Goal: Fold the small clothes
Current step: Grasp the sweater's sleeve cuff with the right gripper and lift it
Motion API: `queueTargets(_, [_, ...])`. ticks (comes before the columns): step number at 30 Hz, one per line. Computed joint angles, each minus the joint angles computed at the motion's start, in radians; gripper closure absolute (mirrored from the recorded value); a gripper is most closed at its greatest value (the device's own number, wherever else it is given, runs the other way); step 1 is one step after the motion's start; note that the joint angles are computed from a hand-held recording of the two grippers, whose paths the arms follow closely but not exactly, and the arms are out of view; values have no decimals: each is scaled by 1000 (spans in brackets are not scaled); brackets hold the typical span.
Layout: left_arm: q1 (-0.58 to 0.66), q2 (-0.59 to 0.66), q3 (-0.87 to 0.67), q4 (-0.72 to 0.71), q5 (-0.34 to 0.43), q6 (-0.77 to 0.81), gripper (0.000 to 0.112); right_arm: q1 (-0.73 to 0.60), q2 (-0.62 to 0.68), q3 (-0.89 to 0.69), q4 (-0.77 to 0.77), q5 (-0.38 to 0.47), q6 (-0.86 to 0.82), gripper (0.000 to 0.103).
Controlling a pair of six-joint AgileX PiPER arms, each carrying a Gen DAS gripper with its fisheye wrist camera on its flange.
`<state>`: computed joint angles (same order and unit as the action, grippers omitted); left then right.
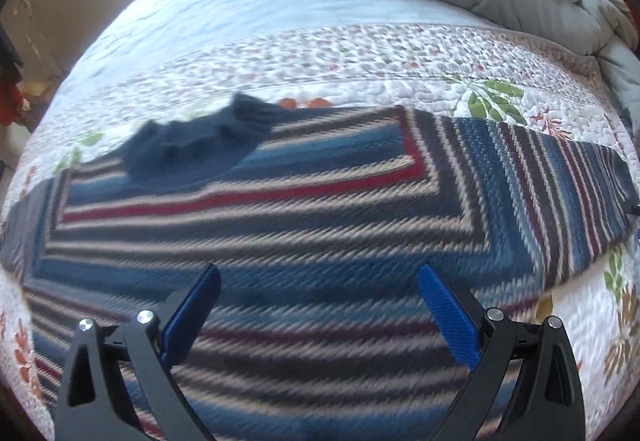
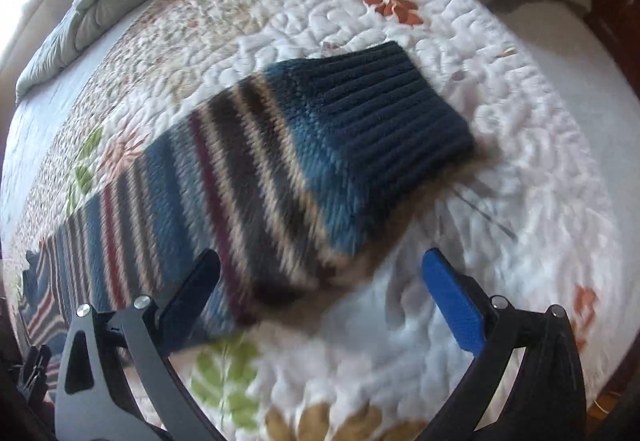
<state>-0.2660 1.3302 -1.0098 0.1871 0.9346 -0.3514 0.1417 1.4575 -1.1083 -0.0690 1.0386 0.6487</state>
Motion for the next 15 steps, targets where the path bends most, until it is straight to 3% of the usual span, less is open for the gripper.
queueTargets(4, [-39,38,17,46,-54,-52,13,-80,6,47,54,-116,-62,3])
queueTargets(6, [-32,37,29,59,-64,-52,13,-89,-11,67,32,-163,-36,11])
queueTargets(7, [-20,34,39,63,-68,-47,13,-70,-15,64,-17,-160,18,35])
queueTargets(9, [14,24,51,52,-67,-22,13,-54,-19,54,-82,-141,76,57])
queueTargets(10, [41,14,57,43,-64,-1,13,-57,-30,49,-76,-136,71,82])
queueTargets(11, [66,3,64,40,-62,17,13,-62,-43,47,-52,-138,52,90])
queueTargets(13, [122,-33,82,44,-54,57,13,-21,-72,27,-83,-122,92,91])
queueTargets(15, [172,-66,95,43,-47,106,13,94,-92,-8,-206,-68,184,91])
